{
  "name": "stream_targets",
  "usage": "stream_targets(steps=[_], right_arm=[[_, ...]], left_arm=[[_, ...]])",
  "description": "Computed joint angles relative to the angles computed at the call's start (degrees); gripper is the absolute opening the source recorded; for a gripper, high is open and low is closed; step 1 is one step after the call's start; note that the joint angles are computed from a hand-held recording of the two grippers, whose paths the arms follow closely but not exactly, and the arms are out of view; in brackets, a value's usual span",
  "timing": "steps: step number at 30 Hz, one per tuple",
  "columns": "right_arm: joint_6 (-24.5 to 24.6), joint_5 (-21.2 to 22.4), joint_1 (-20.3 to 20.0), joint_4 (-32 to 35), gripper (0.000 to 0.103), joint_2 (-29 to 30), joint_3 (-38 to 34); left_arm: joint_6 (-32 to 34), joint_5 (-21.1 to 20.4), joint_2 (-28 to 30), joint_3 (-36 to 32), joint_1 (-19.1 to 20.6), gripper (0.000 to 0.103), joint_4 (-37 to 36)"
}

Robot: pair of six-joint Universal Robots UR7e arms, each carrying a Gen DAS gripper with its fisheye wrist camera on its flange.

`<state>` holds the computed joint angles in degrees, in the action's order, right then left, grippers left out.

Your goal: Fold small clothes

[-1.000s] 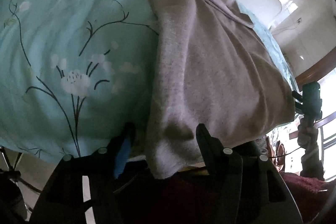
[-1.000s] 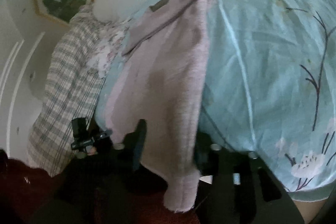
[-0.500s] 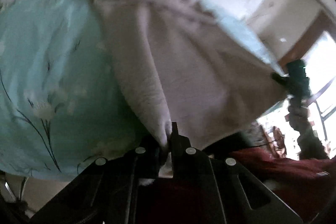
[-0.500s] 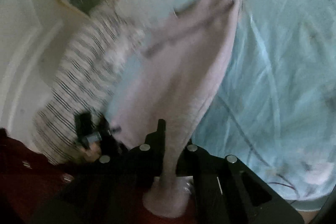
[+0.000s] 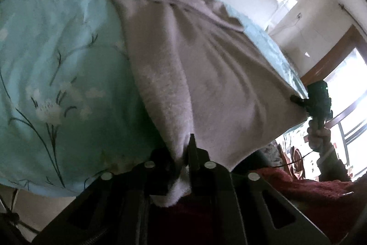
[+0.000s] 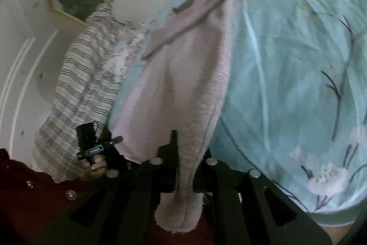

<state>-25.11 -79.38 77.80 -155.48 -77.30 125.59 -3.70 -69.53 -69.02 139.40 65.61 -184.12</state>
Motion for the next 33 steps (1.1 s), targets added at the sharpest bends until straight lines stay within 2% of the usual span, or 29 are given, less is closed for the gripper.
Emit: stream_targets(steps=[1, 2, 3, 4, 5, 6, 7, 8, 9, 11, 15, 17, 20, 23, 26, 30, 33], right_arm=[[-0.7, 0.9, -0.2, 0.3, 0.033, -0.3, 0.3], [-1.3, 1.2, -0.1, 0.4, 0.04, -0.4, 0.5], [-1.7, 1.2, 0.1, 0.7, 0.043, -0.6, 0.6], [-2.3, 1.0, 0.4, 0.9, 0.046, -0.5, 0.6], [-2.9, 0.3, 0.9, 1.5, 0.046, -0.2, 0.4], [-3.1, -0.2, 1.4, 2.1, 0.045, 0.2, 0.1], [-3.7, -0.2, 1.8, 3.1, 0.034, 0.4, -0.2], [-4.2, 1.1, 1.7, 3.9, 0.016, 0.5, -0.3], [-4.6, 2.5, 1.5, 4.0, 0.012, 0.2, 0.0], [-5.2, 7.1, 0.7, 3.7, 0.011, -0.6, 0.4], [-5.6, 16.3, 0.0, 2.5, 0.01, -2.2, 0.1], [-5.2, 18.8, 0.7, 1.8, 0.01, -1.8, -1.5], [-3.0, 20.3, 2.4, -0.9, 0.01, 0.5, -4.8], [0.3, 18.4, 5.0, -3.9, 0.01, 4.9, -10.7], [4.9, 14.3, 7.6, -5.6, 0.01, 10.6, -19.2], [9.4, 3.5, 11.8, -5.1, 0.01, 19.3, -33.3], [11.7, -2.3, 13.6, -1.7, 0.01, 26.5, -44.6]], left_arm=[[-0.8, 0.4, 0.0, -0.6, 0.4, 0.023, 1.5], [-1.5, 0.5, 0.3, -1.2, 1.1, 0.036, 2.7], [-2.0, 0.6, 1.0, -1.7, 1.3, 0.045, 3.0], [-1.9, -0.6, 1.5, -2.1, 2.0, 0.045, 2.9], [-1.3, -1.4, 1.8, -2.2, 2.5, 0.044, 2.0], [-0.3, -1.6, 2.2, -2.0, 2.3, 0.036, 0.9], [0.8, -2.0, 2.4, -1.7, 2.1, 0.021, 0.3], [1.3, -2.7, 2.4, -1.6, 1.9, 0.008, 0.5], [1.8, -2.6, 2.5, -1.1, 1.1, 0.007, -0.6], [2.1, -2.4, 2.0, -0.1, -0.6, 0.007, -2.4], [2.3, -3.4, -3.7, 2.6, -4.4, 0.007, -7.9], [3.0, -3.3, -5.3, 2.4, -5.6, 0.007, -10.5], [5.4, -1.5, -5.3, -0.6, -6.5, 0.007, -14.3], [7.6, 1.3, -2.4, -6.3, -5.7, 0.007, -15.8], [9.7, 3.7, 1.7, -14.0, -4.5, 0.007, -16.2], [12.9, 8.6, 8.8, -27.8, -3.0, 0.007, -10.8], [14.4, 11.2, 14.7, -39.6, -0.9, 0.007, -3.9]])
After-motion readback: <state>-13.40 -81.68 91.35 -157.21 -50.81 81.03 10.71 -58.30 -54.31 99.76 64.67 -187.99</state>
